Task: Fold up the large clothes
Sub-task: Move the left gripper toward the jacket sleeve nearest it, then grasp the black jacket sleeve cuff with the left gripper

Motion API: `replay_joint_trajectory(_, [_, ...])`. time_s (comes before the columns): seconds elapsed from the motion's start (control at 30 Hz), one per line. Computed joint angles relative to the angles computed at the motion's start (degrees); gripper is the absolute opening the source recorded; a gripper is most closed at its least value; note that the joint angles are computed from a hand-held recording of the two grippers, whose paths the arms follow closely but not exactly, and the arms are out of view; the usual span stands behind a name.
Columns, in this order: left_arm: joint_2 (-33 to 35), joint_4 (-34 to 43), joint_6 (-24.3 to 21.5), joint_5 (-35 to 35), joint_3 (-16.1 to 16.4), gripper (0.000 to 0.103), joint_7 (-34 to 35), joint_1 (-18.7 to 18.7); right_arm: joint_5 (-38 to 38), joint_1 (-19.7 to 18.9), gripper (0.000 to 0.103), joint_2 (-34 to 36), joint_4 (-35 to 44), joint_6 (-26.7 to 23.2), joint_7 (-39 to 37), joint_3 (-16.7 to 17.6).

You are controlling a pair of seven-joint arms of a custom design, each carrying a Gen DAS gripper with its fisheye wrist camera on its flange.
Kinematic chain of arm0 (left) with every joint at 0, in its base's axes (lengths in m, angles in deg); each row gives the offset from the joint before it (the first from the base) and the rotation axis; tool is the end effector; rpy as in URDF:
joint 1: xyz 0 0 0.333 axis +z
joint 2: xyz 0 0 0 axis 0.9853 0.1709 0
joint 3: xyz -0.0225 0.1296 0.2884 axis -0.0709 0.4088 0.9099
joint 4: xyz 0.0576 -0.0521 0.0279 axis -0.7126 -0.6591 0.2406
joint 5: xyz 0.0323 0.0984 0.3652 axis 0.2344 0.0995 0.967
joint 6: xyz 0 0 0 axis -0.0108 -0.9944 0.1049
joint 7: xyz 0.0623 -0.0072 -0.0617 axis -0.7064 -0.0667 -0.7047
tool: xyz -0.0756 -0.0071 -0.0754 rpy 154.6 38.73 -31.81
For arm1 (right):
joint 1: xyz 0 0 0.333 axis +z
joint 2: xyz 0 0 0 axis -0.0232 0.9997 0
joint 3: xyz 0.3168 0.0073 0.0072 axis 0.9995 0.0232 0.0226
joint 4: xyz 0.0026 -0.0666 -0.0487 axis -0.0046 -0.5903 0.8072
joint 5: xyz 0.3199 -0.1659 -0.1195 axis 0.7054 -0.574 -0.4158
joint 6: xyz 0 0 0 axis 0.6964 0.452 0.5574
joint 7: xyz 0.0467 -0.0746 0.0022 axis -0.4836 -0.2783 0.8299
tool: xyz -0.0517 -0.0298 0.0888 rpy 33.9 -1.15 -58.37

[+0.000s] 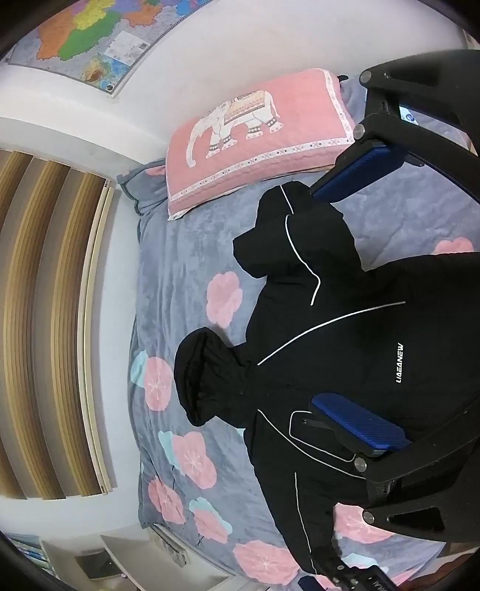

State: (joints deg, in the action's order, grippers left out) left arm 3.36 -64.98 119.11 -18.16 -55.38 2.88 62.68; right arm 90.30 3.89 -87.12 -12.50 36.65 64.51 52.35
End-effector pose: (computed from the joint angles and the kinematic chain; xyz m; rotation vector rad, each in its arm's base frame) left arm 0.3212 -0.2414 0.8012 -2.2513 1.1504 -0.4931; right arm 0.5052 0.0516 0.8607 -2.2853 1.2655 -0.5209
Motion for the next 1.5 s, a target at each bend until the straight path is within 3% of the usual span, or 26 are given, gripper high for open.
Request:
replay_joint_trajectory(0.3, [0.3,1.71,-0.71,-0.78,-0.33,0.081,-0.8,0.49,0.4,0.33,0.103,-0.07,0.33,-0.48,0.08,0.25])
replay_joint_trajectory(0.63, [-5.9,-5.09,0.51,-4.47,2.55,0.081,-3.72,1.03,-0.07,1.28,0.103,-0.23,-0.24,-1.78,1.21,0.76])
replay_joint_trajectory(0.93, [-9.39,-6.77,-3.39,-4.81,3.02,0.081,-4.37,2.13,2.47,2.91,0.103,-1.26,-3.24,-1.98,3.85,1.88])
replay_joint_trajectory(1.13, [-15.78,-11.52,-6.38,-4.05,3.89,0.081,-7.33,3.43,4.04,4.58,0.103,-0.6,-2.92,-3.59,4.13,2.83])
replay_joint_trajectory(1.23, [-19.21,-14.15,-8.44,-3.47,4.68,0.081,-10.09,4.74,2.52,5.74,0.103,-0.98,-3.79,-1.78,2.67,3.47])
replay_joint_trajectory(1.5, [-28.84,-21.7,-13.18,-2.62,8.38,0.081,-15.59,6.97,0.33,8.43,0.103,4.53,1.99,-3.73,2.95,4.14])
